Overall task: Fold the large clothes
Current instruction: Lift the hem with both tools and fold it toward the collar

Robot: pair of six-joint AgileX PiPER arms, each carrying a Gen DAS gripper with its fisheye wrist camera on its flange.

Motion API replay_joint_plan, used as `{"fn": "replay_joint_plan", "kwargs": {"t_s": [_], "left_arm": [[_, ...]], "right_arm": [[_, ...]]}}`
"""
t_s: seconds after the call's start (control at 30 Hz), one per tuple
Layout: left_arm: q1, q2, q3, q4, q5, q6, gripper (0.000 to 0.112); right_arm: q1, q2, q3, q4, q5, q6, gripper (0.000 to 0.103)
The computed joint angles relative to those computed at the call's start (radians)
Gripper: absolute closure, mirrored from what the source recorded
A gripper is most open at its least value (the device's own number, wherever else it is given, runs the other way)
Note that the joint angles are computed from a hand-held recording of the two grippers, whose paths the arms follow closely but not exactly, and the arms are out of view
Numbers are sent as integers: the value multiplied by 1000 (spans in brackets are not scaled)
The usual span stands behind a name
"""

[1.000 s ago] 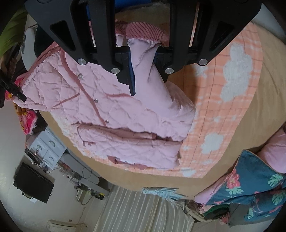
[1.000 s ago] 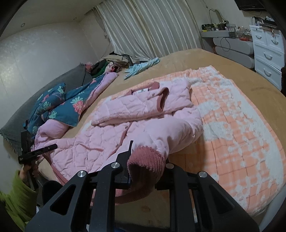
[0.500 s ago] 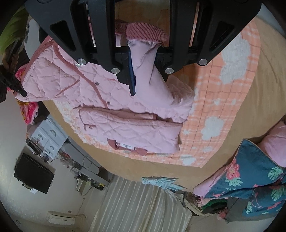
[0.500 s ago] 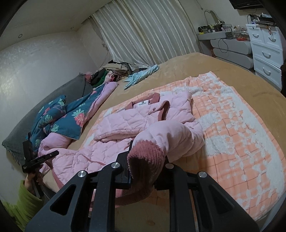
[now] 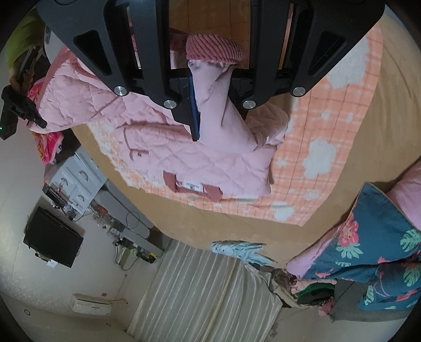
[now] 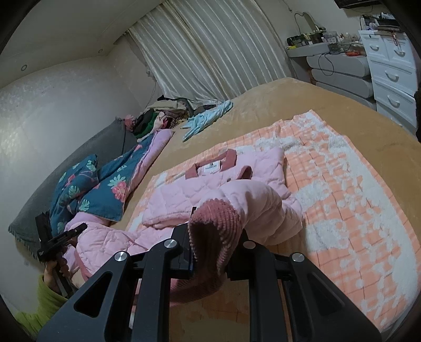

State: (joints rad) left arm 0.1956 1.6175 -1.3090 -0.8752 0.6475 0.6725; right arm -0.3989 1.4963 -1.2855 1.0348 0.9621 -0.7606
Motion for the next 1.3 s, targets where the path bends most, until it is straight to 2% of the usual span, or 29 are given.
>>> {"fn": "replay_joint_plan", "kwargs": {"t_s": [0.57,0.8,1.3], "left_arm": [[-22,179,-366,171,59,-243,104],[-58,246,-457,269,36,-332,104],[-132,406,-606,514,-11,-496,103]], "right_arm": [[110,187,-388,-115,-40,234,88],[134,290,-519,-176,-38,325,88],[153,467,-644,-254,-76,383,88]]}}
